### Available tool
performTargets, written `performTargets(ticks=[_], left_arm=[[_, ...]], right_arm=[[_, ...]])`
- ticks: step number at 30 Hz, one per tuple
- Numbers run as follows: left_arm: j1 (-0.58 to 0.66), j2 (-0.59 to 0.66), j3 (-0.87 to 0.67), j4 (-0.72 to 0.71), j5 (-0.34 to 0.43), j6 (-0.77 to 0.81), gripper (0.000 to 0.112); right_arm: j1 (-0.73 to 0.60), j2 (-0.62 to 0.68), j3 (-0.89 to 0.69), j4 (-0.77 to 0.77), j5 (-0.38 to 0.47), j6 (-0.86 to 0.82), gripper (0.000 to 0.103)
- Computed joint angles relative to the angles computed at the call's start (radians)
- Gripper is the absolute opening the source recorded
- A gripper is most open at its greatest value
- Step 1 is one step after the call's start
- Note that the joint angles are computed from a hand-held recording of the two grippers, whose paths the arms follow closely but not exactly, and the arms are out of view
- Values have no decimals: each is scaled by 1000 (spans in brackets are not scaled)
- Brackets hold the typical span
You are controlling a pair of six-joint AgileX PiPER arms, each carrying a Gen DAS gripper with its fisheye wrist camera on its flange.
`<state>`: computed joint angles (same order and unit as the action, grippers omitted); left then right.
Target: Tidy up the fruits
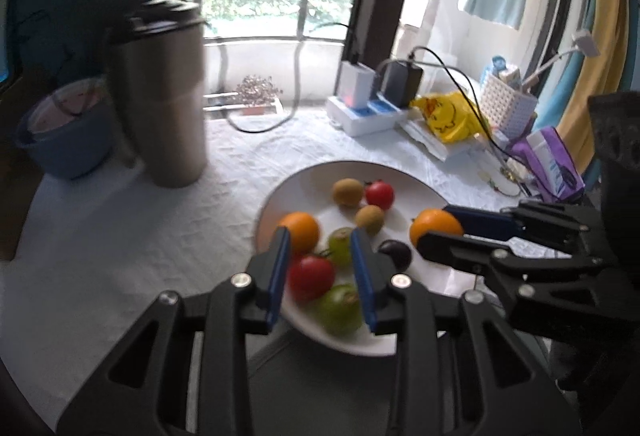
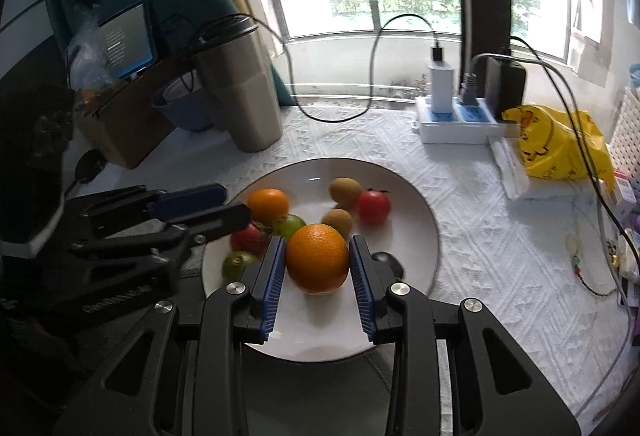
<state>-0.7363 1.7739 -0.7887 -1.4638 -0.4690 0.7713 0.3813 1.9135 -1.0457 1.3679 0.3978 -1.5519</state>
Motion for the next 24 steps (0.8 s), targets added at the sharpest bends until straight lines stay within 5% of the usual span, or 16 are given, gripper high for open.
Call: performTargets(ticks=[9,19,24], left_arm=[[36,-38,136,164,-8,-248,33],[40,-24,139,228,6,-311,33],[35,-41,153,218,-4,-321,47]], right_arm=[[82,62,-55,-108,-38,131,35],[104,78,-73,-168,-67,195,35],[109,70,-69,-194,-80,230,36]])
